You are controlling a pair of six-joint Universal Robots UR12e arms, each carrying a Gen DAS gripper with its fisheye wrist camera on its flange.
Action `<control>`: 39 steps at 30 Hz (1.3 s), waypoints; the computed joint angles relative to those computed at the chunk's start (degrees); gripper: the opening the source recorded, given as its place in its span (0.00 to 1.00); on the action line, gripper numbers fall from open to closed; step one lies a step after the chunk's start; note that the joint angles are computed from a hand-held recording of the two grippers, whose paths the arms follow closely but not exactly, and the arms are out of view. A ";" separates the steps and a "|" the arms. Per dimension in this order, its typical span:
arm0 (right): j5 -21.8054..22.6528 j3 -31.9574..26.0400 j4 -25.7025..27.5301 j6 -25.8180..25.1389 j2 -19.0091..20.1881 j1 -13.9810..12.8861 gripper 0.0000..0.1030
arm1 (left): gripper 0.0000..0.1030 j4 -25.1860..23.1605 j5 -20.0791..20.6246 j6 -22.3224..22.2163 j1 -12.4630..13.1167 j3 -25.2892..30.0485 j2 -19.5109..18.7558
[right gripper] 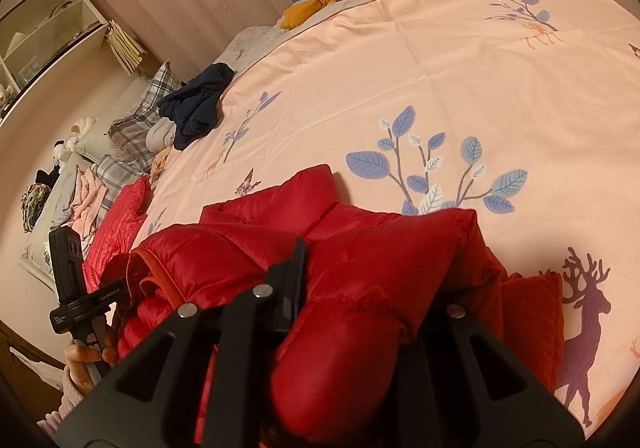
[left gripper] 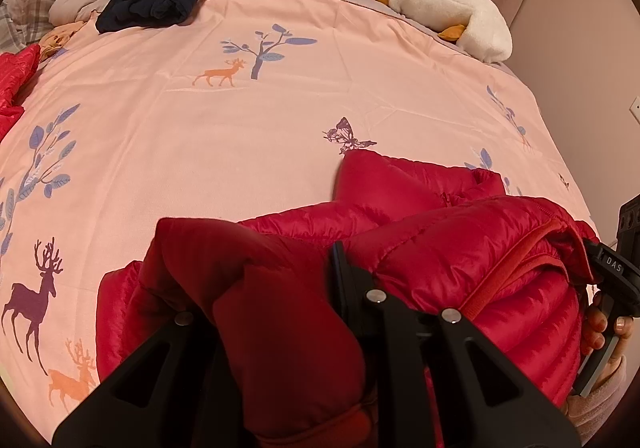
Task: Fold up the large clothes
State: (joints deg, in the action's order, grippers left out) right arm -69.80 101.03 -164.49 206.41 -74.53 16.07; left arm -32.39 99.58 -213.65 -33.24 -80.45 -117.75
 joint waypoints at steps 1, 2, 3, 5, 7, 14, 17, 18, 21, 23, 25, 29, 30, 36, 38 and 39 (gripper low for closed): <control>0.02 -0.03 0.00 0.01 0.02 -0.01 0.15 | 0.15 0.04 -0.01 -0.03 0.00 -0.01 -0.02; -0.04 0.04 -0.08 0.08 -0.02 0.05 0.15 | 0.15 0.03 0.00 -0.01 0.00 -0.02 -0.02; 0.04 -0.06 0.05 -0.04 0.03 -0.03 0.15 | 0.15 0.05 0.00 0.00 0.00 -0.04 -0.01; 0.12 -0.10 0.10 0.00 0.04 -0.07 0.15 | 0.15 0.08 -0.01 -0.01 0.01 -0.06 -0.01; 0.09 0.01 0.03 0.20 0.01 0.01 0.16 | 0.15 0.15 -0.03 -0.08 0.01 -0.07 -0.06; 0.37 0.33 -0.16 1.17 -0.15 -0.08 0.19 | 0.16 0.69 0.18 -0.79 -0.11 -0.48 -0.06; 1.09 0.54 -0.83 1.87 -0.26 -0.25 0.22 | 0.16 0.59 -0.01 -1.50 -0.03 -0.51 0.11; 1.40 0.62 -1.15 2.23 -0.29 -0.32 0.23 | 0.16 0.62 0.01 -1.65 -0.05 -0.54 0.15; 2.51 0.99 -2.28 3.23 -0.48 -0.54 0.31 | 0.17 0.84 0.06 -1.89 -0.14 -0.84 0.35; 2.68 1.17 -2.90 3.56 -0.70 -0.49 0.36 | 0.17 0.97 -0.17 -2.20 -0.06 -0.87 0.39; 2.82 1.24 -3.05 3.75 -0.94 -0.49 0.44 | 0.18 1.34 -0.53 -2.81 0.00 -1.16 0.59; 3.00 1.41 -4.30 4.16 -1.45 -0.38 0.61 | 0.22 2.33 -1.11 -3.92 0.17 -1.73 1.03; 2.65 1.40 -4.32 3.96 -1.62 -0.28 0.63 | 0.24 2.46 -0.95 -3.94 0.13 -1.74 1.09; 2.01 1.60 -4.63 4.06 -2.30 -0.25 0.68 | 0.38 4.84 0.08 -3.61 -0.23 -2.50 1.67; 1.92 1.73 -4.71 4.21 -2.48 -0.32 0.69 | 0.45 5.80 -0.28 -4.29 -0.13 -2.94 1.96; 1.79 1.75 -4.72 4.24 -2.52 -0.32 0.69 | 0.47 6.17 -0.47 -4.46 -0.05 -3.08 2.04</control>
